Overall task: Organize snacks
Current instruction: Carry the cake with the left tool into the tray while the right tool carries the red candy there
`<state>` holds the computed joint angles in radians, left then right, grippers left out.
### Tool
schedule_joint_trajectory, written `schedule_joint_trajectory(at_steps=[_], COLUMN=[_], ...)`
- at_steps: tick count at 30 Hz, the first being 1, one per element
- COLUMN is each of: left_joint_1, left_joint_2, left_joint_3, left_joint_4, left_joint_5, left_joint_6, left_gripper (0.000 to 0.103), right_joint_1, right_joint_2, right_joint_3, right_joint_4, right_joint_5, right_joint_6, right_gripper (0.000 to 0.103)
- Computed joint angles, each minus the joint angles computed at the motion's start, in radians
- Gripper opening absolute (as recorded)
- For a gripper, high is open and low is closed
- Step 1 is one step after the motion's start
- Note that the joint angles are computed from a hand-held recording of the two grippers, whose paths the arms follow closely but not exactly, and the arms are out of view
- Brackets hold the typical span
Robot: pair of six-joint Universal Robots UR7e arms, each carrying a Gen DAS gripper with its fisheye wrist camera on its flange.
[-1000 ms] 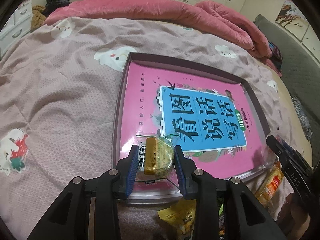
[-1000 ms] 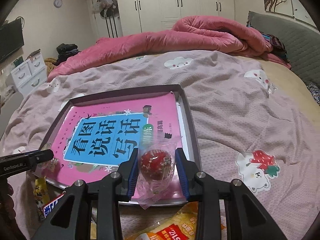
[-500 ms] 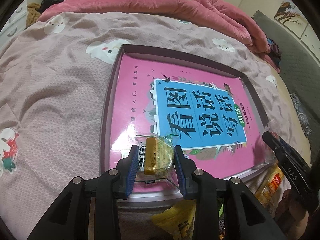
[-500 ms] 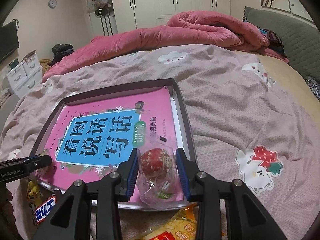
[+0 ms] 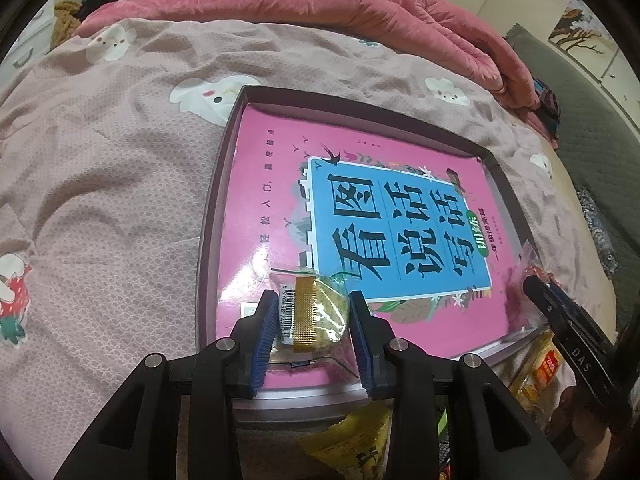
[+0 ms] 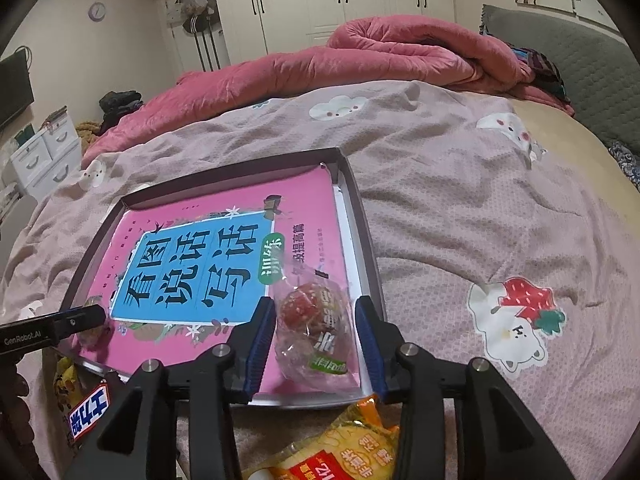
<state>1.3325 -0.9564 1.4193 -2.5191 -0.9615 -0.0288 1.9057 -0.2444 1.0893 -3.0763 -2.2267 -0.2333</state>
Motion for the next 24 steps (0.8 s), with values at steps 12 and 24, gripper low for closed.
schedule_joint_trajectory(at_steps=[12,24], left_joint_1=[-0.006,-0.025], left_joint_2=[-0.02,-0.062], left_joint_3=[0.02,0.055], left_joint_4=[-0.02,-0.057], left_joint_5=[-0.012,-0.022], left_joint_6=[0.004,0.005], left_gripper=[0.047,0.06], right_joint_1=[0.004,0.008], right_joint_2=[-0.027,-0.053], right_joint_3=[0.045,0.081], right_joint_4=[-0.041,-0.072], right_joint_5=[0.018,0.038], right_joint_6=[0.004,0.003], right_gripper=[0.048,0.053])
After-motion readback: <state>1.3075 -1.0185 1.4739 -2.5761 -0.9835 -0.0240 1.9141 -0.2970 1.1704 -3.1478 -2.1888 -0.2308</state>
